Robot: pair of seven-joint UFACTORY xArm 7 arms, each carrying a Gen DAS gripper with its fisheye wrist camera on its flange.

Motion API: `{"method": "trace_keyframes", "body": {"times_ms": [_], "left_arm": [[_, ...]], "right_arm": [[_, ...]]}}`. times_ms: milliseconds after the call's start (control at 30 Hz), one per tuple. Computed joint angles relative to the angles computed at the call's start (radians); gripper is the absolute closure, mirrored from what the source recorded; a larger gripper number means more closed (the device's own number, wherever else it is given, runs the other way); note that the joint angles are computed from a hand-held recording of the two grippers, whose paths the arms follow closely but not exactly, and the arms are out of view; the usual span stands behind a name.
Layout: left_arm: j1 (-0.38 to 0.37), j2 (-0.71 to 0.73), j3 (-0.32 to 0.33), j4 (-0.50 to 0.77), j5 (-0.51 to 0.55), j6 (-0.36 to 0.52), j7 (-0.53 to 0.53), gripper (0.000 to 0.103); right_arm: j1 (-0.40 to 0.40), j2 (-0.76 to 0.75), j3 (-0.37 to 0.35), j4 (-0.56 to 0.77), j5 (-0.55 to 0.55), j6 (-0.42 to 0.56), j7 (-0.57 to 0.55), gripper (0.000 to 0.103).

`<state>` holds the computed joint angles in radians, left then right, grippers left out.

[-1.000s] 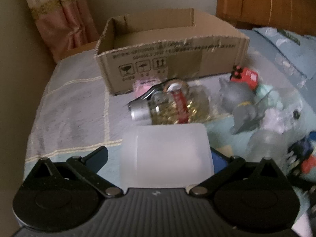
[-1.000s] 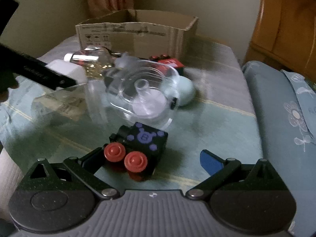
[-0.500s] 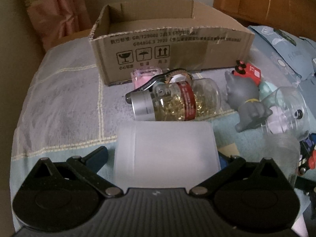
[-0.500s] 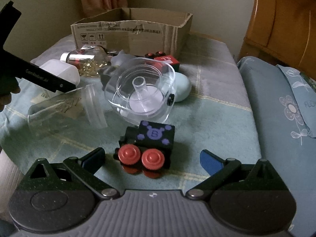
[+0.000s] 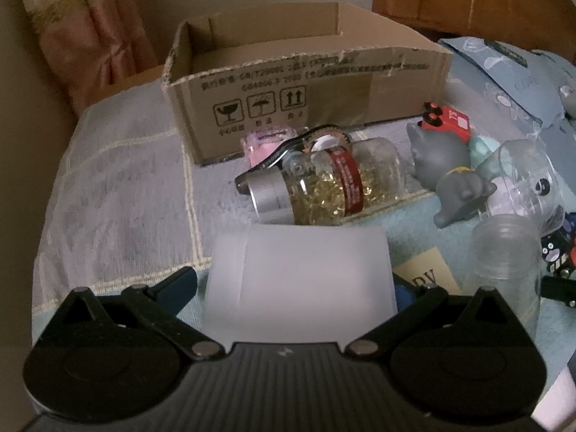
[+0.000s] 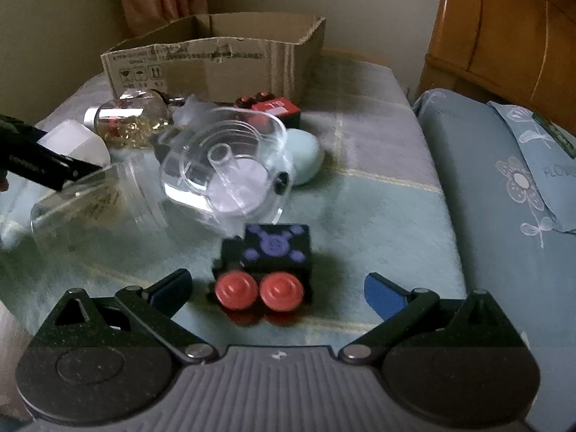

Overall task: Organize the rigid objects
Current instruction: 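Grasp the black red-wheeled block with the right tool while the left grasps the white box, then release the block in the cardboard box with the right tool while the left releases the white box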

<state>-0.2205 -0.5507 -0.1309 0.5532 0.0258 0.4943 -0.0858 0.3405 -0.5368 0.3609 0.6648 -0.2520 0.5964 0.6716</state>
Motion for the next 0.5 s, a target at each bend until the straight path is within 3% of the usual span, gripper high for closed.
{"method": "trace_keyframes", "body": {"times_ms": [167, 233, 500], "left_arm": [[-0.011, 0.000, 0.011, 0.005, -0.003, 0.001, 0.030, 0.008], [-0.023, 0.000, 0.022, 0.007, -0.019, 0.000, 0.047, 0.015], [-0.025, 0.004, 0.022, 0.016, -0.035, 0.009, 0.069, 0.019]], "right_arm": [[-0.006, 0.022, 0.009, 0.025, -0.013, -0.004, 0.010, 0.015], [-0.007, 0.025, 0.008, 0.032, -0.019, 0.000, 0.013, 0.022], [0.016, 0.027, -0.015, 0.050, 0.003, 0.030, -0.031, 0.045]]}}
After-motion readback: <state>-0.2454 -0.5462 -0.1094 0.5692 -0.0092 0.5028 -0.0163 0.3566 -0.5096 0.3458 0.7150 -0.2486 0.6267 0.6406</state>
